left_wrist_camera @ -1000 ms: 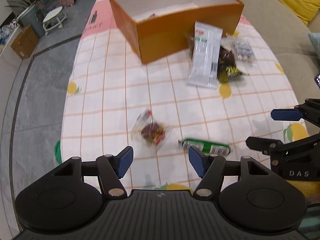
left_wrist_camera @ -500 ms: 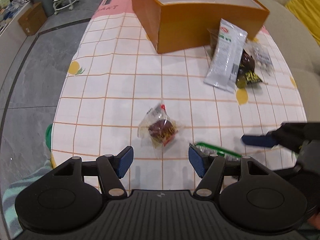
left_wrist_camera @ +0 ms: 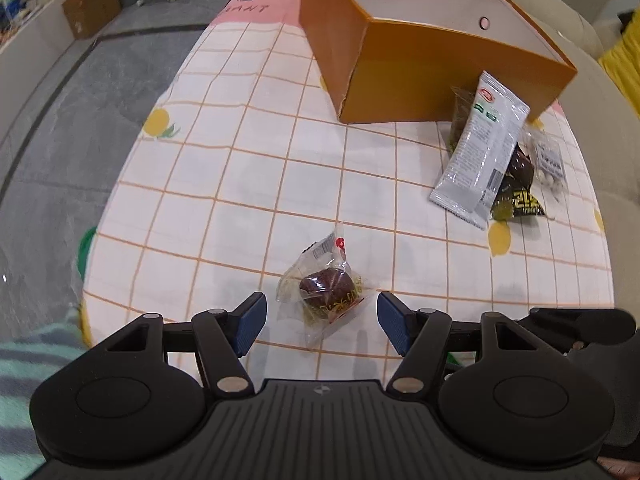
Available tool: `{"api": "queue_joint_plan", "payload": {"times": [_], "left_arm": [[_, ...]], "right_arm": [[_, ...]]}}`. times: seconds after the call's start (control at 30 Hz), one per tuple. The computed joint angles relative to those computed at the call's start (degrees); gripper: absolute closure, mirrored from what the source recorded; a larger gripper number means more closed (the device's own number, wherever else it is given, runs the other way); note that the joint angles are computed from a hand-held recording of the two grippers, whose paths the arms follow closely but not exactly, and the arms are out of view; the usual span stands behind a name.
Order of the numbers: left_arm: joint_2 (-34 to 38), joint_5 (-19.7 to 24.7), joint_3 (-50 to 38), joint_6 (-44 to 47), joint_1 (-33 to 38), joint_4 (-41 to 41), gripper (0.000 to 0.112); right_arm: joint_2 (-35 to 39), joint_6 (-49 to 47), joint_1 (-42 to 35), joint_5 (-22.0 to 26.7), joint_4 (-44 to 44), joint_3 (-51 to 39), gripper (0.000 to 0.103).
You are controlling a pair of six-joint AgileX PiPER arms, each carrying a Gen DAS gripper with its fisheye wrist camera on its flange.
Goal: Organize snacks
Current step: 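Grasp the round pastry packet with the left gripper while the right gripper grasps the green sausage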
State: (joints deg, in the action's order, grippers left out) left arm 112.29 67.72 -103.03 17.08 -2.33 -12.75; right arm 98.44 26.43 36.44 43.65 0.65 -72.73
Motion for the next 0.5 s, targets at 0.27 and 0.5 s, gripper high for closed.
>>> {"api": "queue_joint_plan", "payload": {"times": [0.27,0.5], "left_arm": [[2.32,-0.75,-0.85,-7.69,-0.42,-0.14,0.038],[3.02,-3.30,-0.51,-10.88,-2.07,2.73,0.038]], "right_arm": [[-0.52,3.92,-0.51,-0.20,-2.74,0.55,0.083],[-2.21,4.41,-1.74,-0.75,-2.91,2.70,0.082]]}}
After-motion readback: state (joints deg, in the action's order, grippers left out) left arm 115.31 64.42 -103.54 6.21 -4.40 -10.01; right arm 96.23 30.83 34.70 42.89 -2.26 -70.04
